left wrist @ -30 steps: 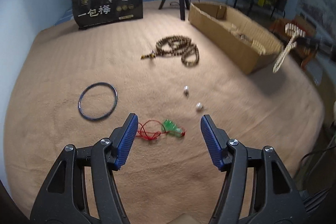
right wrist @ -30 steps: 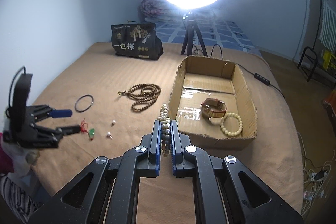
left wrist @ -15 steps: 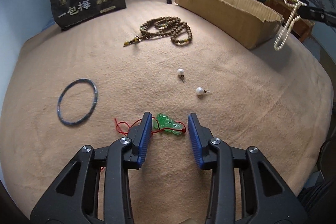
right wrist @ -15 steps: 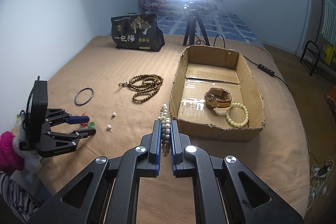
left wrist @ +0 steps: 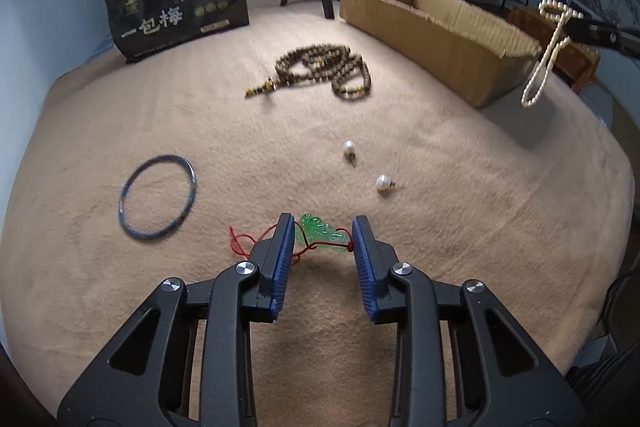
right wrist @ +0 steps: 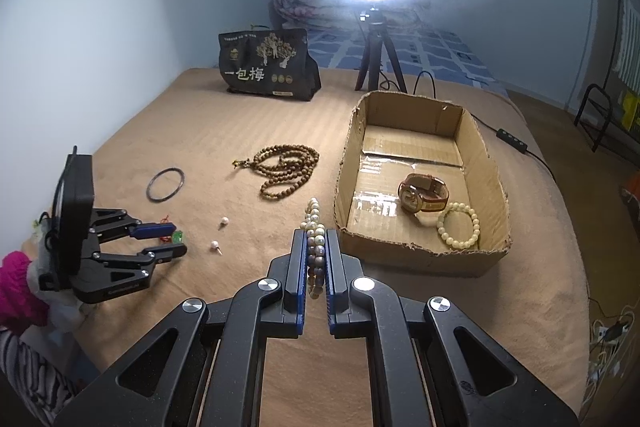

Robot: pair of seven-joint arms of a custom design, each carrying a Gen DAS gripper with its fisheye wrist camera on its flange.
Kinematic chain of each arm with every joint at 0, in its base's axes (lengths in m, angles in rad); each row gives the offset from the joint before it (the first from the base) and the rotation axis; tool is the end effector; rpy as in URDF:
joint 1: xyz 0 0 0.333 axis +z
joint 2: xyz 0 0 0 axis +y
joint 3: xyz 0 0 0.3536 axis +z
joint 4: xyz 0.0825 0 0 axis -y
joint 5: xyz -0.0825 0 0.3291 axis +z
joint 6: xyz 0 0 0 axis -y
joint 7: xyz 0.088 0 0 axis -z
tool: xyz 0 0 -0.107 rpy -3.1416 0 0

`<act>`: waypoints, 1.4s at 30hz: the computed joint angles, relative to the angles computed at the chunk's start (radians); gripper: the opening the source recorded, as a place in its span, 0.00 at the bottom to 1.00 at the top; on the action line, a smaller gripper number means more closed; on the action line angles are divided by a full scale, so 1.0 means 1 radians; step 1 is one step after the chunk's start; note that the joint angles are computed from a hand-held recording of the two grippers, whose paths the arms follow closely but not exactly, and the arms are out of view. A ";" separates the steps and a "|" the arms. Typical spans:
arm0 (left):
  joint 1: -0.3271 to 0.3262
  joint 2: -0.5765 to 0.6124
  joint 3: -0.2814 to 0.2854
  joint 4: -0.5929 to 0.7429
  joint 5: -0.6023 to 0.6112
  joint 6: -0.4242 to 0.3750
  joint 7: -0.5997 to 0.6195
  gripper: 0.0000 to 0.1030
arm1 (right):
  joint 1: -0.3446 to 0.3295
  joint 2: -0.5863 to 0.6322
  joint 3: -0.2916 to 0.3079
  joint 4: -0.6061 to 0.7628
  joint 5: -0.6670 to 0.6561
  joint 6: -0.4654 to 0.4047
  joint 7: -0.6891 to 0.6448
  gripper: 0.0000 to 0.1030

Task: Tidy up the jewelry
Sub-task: 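Carry pendant and necklace into the cardboard box and open both tools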

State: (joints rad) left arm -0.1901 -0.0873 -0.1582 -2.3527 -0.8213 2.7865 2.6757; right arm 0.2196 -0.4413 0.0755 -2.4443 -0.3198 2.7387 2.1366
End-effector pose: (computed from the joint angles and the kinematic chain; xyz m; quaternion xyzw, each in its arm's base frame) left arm 0.4595 -0.1335 0.4850 -0.3763 0.8669 -0.3001 0.1298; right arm 0.3713 0.1318 0.6020 -0.6496 0.6617 -0.2414 0.2861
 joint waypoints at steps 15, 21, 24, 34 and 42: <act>-0.027 -0.017 -0.001 0.198 -0.098 -0.140 -0.024 0.29 | -0.041 0.012 -0.024 0.062 -0.021 0.016 -0.031 0.06; -0.045 0.042 -0.036 0.321 -0.090 -0.150 -0.061 0.29 | -0.068 0.047 -0.054 0.097 -0.015 0.034 -0.061 0.06; -0.053 0.084 -0.055 0.383 -0.079 -0.145 -0.089 0.29 | -0.079 0.069 -0.066 0.122 -0.008 0.040 -0.084 0.06; -0.079 0.226 -0.117 0.535 0.052 -0.102 -0.203 0.29 | -0.144 0.185 -0.080 0.221 -0.036 0.045 -0.113 0.06; -0.092 0.332 -0.147 0.664 0.146 -0.125 -0.319 0.29 | -0.164 0.275 -0.109 0.285 -0.019 0.051 -0.141 0.06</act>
